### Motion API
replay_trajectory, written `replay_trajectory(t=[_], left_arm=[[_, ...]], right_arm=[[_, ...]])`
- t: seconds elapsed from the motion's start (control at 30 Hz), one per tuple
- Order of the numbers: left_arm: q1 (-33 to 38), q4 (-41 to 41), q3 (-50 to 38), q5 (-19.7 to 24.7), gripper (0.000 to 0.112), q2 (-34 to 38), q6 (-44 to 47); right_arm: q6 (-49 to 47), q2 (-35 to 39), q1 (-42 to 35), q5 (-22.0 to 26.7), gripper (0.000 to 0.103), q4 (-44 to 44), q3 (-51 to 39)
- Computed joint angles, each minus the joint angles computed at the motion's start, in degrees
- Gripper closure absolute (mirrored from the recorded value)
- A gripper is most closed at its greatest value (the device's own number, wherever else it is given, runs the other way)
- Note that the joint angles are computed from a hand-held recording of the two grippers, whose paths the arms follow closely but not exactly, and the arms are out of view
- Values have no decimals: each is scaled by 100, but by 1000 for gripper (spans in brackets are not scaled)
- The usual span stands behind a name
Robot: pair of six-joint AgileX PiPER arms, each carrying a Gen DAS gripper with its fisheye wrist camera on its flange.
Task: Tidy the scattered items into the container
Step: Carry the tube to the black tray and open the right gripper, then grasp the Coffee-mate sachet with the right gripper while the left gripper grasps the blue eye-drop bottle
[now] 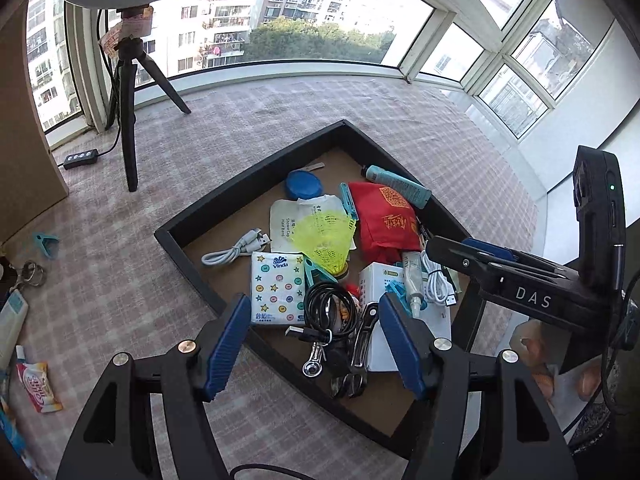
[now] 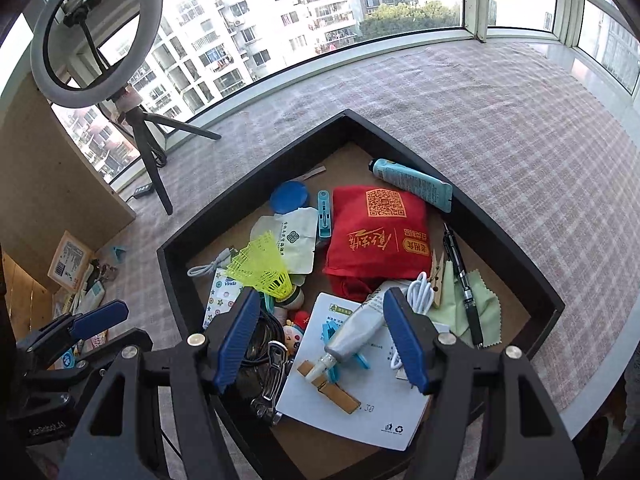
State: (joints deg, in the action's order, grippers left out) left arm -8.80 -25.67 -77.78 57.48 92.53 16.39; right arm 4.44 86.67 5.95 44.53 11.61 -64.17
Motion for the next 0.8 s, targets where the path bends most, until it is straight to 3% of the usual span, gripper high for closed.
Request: replay_trajectory(t=[0.13,0.43,0.63,0.8], left_arm=[[561,-12,281,-53,49,-168,190],[2623,-44,909,-156,49,-356,945],[4024,161,583,16,51,249,1272],[4645,437,-251,416,57,1106,1100]], right_arm=[[45,188,433,-16,40,-14,-160],[-106,950,1914,-42,40,-52,-928],[-1124,1737,2875,92,40,356,-1842],[-2358,2513,3614,332,40,721,-2760]])
